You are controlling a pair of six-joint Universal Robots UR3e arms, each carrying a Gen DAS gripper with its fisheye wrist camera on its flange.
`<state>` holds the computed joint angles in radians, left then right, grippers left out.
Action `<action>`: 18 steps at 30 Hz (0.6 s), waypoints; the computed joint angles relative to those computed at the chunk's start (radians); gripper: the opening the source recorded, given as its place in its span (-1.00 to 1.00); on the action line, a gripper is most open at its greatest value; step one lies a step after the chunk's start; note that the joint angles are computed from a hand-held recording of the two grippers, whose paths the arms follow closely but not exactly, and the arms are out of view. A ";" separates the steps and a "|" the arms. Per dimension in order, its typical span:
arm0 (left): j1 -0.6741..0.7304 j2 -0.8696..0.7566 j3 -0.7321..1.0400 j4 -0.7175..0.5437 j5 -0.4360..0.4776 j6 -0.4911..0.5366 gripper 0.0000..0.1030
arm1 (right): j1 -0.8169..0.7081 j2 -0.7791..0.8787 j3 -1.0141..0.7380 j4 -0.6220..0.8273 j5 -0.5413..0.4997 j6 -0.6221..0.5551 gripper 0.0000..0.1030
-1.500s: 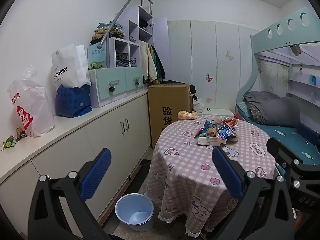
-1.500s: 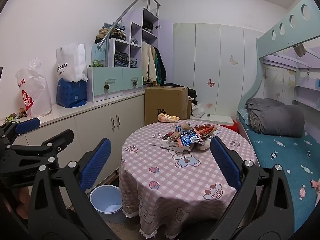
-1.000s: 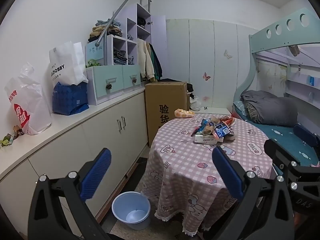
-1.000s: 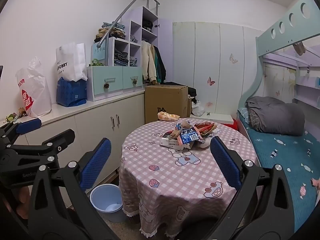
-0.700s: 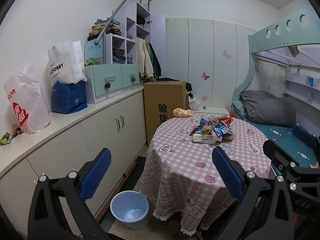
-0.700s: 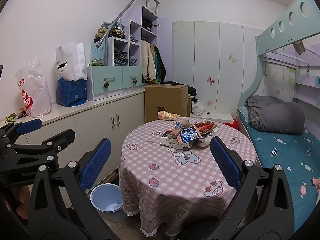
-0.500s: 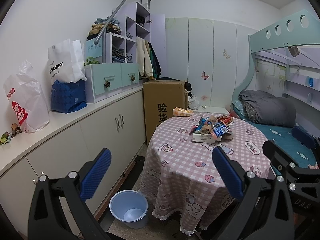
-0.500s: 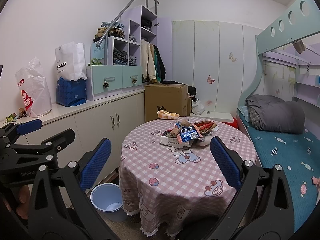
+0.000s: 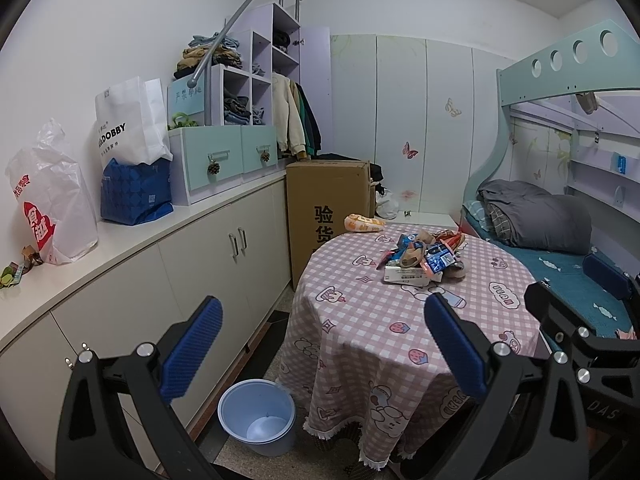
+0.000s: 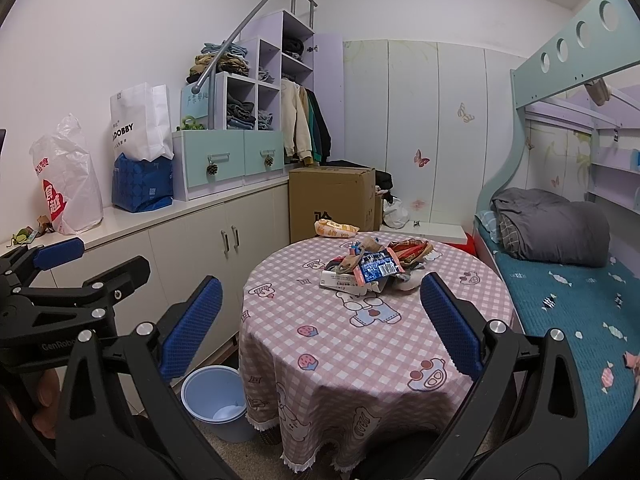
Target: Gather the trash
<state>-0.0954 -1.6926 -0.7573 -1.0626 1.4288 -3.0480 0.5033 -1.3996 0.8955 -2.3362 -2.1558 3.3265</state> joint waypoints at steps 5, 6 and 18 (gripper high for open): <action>0.006 -0.016 0.042 -0.028 -0.005 0.005 0.92 | 0.000 -0.001 0.003 0.001 0.000 0.001 0.88; 0.004 -0.014 0.036 -0.024 -0.004 0.004 0.92 | -0.001 -0.002 0.004 0.000 0.001 0.001 0.88; -0.003 -0.005 -0.002 0.002 0.000 -0.001 0.92 | -0.006 -0.003 0.001 0.006 0.007 0.003 0.88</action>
